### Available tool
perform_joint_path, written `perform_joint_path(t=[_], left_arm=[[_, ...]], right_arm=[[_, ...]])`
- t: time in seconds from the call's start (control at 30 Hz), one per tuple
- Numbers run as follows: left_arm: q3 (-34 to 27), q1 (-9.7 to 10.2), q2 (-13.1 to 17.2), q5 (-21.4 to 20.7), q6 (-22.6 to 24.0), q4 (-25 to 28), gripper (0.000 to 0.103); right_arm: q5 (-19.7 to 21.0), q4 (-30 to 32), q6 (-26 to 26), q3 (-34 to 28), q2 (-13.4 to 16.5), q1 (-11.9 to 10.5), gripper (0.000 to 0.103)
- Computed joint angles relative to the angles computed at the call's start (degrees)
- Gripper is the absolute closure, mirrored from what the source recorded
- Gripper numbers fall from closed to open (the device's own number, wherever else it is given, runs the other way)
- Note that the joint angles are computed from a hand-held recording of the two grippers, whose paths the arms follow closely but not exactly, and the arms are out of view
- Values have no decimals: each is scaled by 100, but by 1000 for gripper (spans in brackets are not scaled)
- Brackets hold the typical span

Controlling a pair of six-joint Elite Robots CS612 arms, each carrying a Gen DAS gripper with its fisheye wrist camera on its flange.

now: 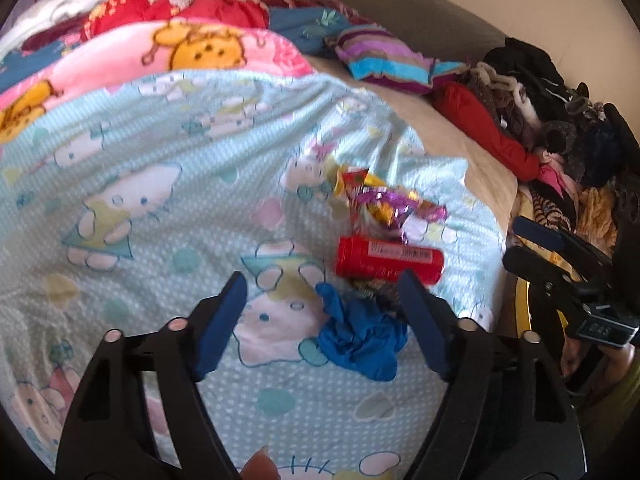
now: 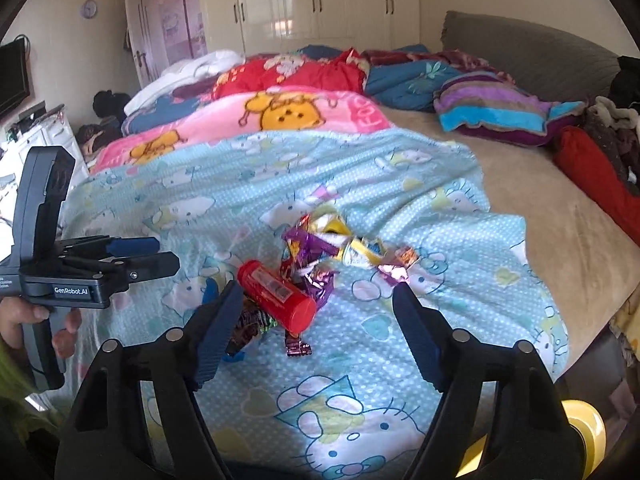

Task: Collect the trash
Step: 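Grasp the red tube with the right tool while the left tool grasps the blue glove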

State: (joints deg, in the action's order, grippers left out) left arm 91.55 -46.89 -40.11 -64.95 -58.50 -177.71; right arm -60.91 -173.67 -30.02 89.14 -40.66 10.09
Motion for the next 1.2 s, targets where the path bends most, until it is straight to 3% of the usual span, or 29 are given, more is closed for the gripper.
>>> perform_joint_path(t=[0.17, 0.43, 0.67, 0.83, 0.9, 1.03, 1.2], left_arm=[[-76, 31, 104, -448, 93, 76, 53], [-278, 26, 300, -996, 277, 88, 56], [-383, 12, 378, -1032, 273, 200, 56], [-417, -3, 399, -1007, 303, 247, 56], [-429, -8, 407, -1004, 334, 259, 57], [-459, -11, 434, -1028, 371, 221, 76], [-456, -2, 446, -1109, 440, 119, 89]], right_arm=[[-25, 510, -378, -197, 75, 45, 37], [-185, 1327, -954, -564, 254, 163, 43], [-276, 1762, -1276, -778, 393, 238, 47], [-212, 1896, -1401, -864, 456, 262, 64], [-160, 1860, -1450, -840, 446, 256, 65], [-49, 1451, -1414, -659, 371, 225, 66], [72, 1139, -1119, -500, 276, 137, 68]])
